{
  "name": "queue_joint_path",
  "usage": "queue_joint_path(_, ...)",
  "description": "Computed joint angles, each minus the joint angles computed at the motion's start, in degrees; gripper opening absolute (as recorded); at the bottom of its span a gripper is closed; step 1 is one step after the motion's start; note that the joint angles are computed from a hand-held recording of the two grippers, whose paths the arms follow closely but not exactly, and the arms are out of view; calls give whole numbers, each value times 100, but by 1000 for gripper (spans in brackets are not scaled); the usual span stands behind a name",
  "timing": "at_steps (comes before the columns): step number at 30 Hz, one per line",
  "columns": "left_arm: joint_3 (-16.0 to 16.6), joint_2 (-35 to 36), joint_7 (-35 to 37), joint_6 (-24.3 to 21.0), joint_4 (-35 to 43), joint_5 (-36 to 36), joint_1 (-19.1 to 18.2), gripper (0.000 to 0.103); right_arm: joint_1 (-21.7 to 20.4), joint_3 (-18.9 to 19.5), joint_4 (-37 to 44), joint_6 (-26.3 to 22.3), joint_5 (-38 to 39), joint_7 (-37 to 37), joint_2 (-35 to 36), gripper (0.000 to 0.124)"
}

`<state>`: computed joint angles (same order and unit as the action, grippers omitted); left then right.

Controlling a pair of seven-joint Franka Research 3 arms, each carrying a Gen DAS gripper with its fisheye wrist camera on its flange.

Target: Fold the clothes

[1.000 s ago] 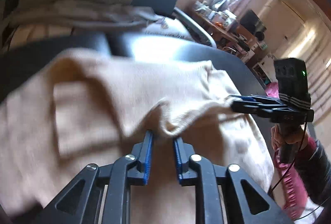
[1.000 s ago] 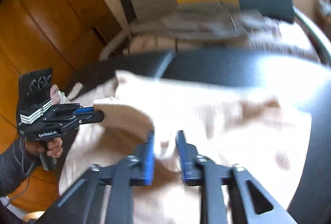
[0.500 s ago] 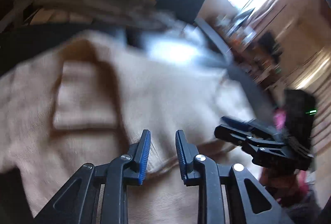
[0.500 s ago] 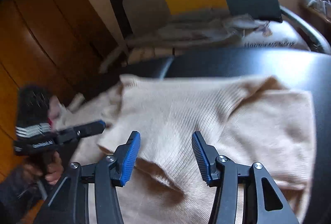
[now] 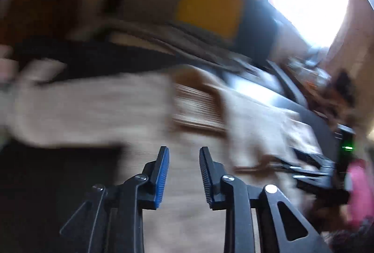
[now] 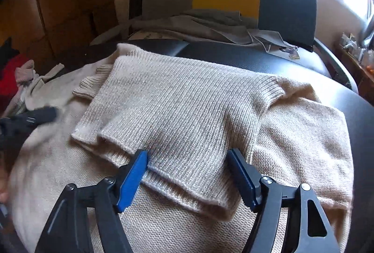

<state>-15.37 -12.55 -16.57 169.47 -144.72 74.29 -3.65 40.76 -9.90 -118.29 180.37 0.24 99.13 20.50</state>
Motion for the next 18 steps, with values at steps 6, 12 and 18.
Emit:
queue_joint_path(6, 39, -758, 2770, -2789, -51, -1765, 19, 46, 420, -419, 58, -94, -248, 167, 59, 85)
queue_joint_path(12, 281, 1004, 4403, -4610, 1831, -1869, 134, 61, 569, -599, 66, -121, -498, 452, 76, 88)
queue_joint_path(18, 834, 2584, 5103, -5573, 3363, -2556, -5, 61, -190, 217, 64, -96, -240, 47, 38, 98)
